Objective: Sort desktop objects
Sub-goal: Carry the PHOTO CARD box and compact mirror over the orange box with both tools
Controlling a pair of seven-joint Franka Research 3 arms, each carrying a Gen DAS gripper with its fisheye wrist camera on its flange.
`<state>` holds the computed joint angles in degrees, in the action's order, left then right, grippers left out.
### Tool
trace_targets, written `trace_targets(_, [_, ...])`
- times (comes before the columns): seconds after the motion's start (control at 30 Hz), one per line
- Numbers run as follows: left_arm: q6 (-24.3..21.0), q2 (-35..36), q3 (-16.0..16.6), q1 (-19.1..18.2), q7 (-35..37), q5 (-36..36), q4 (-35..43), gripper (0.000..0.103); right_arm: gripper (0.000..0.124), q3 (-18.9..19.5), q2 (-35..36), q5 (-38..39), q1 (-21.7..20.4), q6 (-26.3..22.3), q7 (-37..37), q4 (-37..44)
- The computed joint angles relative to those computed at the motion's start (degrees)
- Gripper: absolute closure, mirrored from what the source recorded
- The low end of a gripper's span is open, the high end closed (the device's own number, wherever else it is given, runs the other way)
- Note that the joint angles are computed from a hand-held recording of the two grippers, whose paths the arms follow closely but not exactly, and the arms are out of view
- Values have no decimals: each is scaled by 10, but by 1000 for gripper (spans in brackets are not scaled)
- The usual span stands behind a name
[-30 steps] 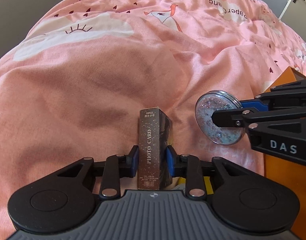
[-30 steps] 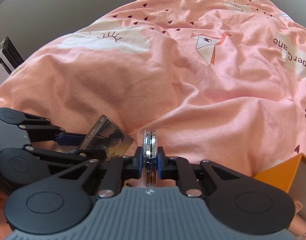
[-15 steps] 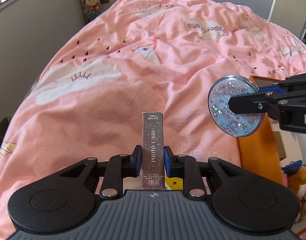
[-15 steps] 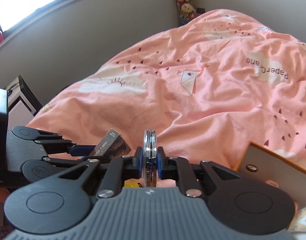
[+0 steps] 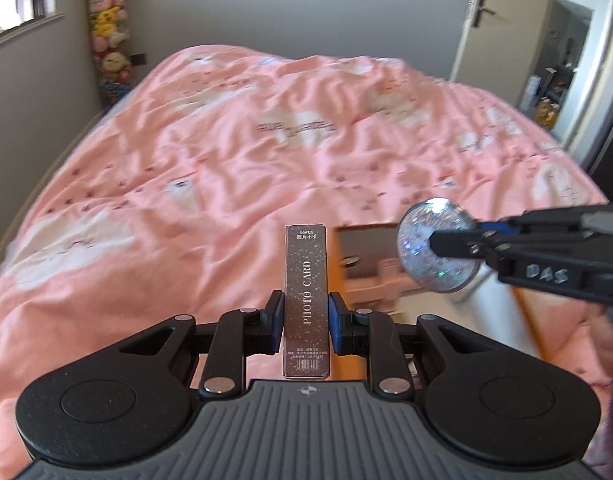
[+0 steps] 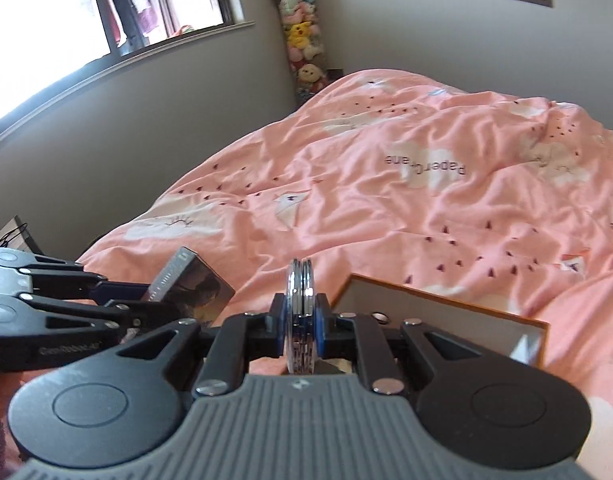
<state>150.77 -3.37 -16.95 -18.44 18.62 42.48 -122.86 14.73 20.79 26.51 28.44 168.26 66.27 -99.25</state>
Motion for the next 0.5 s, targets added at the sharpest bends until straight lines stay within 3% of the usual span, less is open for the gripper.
trace_targets(0.17, [67,82,5,-11,71,-62,67,77,109,-44,-22,-28,4,8,58,-43])
trace_targets(0.37, [88,183,7,-28,144,-153,141,77,109,-38,-25,-20,-27,-10,67,-73])
trace_targets(0.5, [68,233,13,-43,174,-200,184,78,109,-36,-9,-18,-36,-31,67,-66])
